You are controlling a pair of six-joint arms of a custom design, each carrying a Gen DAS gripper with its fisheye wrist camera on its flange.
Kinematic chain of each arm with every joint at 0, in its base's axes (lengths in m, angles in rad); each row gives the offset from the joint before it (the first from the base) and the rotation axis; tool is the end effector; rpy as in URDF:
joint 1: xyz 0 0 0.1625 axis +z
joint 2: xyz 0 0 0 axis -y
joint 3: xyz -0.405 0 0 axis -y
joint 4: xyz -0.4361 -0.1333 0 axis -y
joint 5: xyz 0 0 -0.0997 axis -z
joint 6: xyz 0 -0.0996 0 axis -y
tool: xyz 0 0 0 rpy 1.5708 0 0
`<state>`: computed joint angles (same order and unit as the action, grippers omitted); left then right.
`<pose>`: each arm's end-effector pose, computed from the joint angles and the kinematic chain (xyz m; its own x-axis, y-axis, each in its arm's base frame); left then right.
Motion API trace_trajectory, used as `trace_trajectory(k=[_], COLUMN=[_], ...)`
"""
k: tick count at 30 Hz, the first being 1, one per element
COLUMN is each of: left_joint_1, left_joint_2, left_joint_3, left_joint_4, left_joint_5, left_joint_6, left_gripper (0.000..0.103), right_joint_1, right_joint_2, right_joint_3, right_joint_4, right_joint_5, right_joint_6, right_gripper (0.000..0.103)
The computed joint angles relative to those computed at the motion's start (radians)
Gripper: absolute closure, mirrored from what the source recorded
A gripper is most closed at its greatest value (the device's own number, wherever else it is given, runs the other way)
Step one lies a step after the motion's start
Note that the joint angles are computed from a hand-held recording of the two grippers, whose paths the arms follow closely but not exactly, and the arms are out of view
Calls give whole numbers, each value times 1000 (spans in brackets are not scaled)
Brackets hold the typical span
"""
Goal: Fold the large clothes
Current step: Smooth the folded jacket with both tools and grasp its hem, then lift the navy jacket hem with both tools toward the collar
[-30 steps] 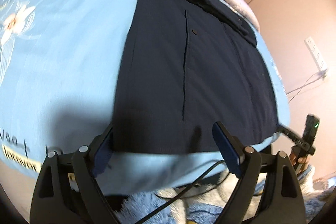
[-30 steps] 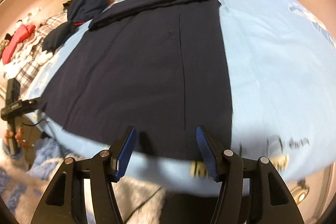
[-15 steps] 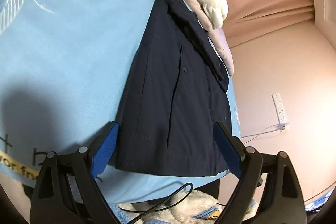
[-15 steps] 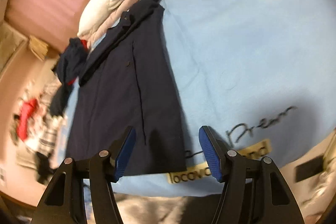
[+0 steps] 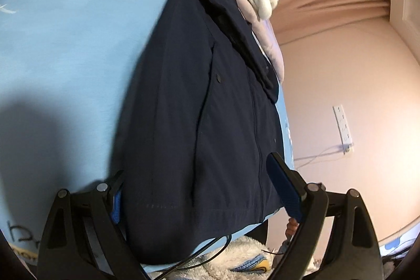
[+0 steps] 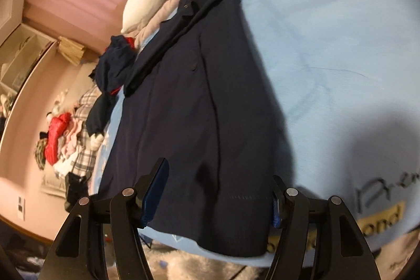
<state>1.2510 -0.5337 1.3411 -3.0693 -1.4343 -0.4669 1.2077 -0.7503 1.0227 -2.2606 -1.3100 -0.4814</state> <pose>-0.1089 -0.7960 0.0410 -0.9732 -0.1247 0.1933 -0.2193 0.7563 -0.6164 -0.1520 -0.8477 0.2738 -0.9838 -0.1781 -0.0212 -0.1476 0.8711 -0.4685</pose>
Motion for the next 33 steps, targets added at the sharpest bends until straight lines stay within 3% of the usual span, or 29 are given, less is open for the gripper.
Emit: trace_trajectory(k=[6, 14, 17, 21, 26, 29, 31, 33], left_joint_1=[-3, 1, -4, -4, -9, -7, -3, 0], left_joint_2=[28, -4, -8, -1, 6, -1, -2, -1], left_joint_3=[-41, 25, 38, 39, 47, 69, 79, 90], left_joint_4=[36, 13, 9, -22, -59, -79, -97, -124], left_joint_5=[-34, -70, -52, -15, 63, 85, 90, 89], left_joint_6=[17, 6, 2, -36, -94, -136, -158, -180], left_gripper=[13, 13, 19, 30, 56, 75, 86, 89], right_joint_1=[-1, -16, -21, -18, -8, -6, -10, -14], right_joint_2=[10, -43, -51, -37, -47, -57, -54, -49], right_joint_3=[-9, 48, 68, 70, 116, 149, 146, 139], right_joint_4=[25, 95, 77, 28, -75, -137, -141, -141], right_joint_5=[41, 48, 63, 82, 69, 53, 52, 50], right_joint_6=[1, -37, -22, 15, 14, 19, 42, 67], right_gripper=[36, 37, 37, 37, 38, 47, 60, 79])
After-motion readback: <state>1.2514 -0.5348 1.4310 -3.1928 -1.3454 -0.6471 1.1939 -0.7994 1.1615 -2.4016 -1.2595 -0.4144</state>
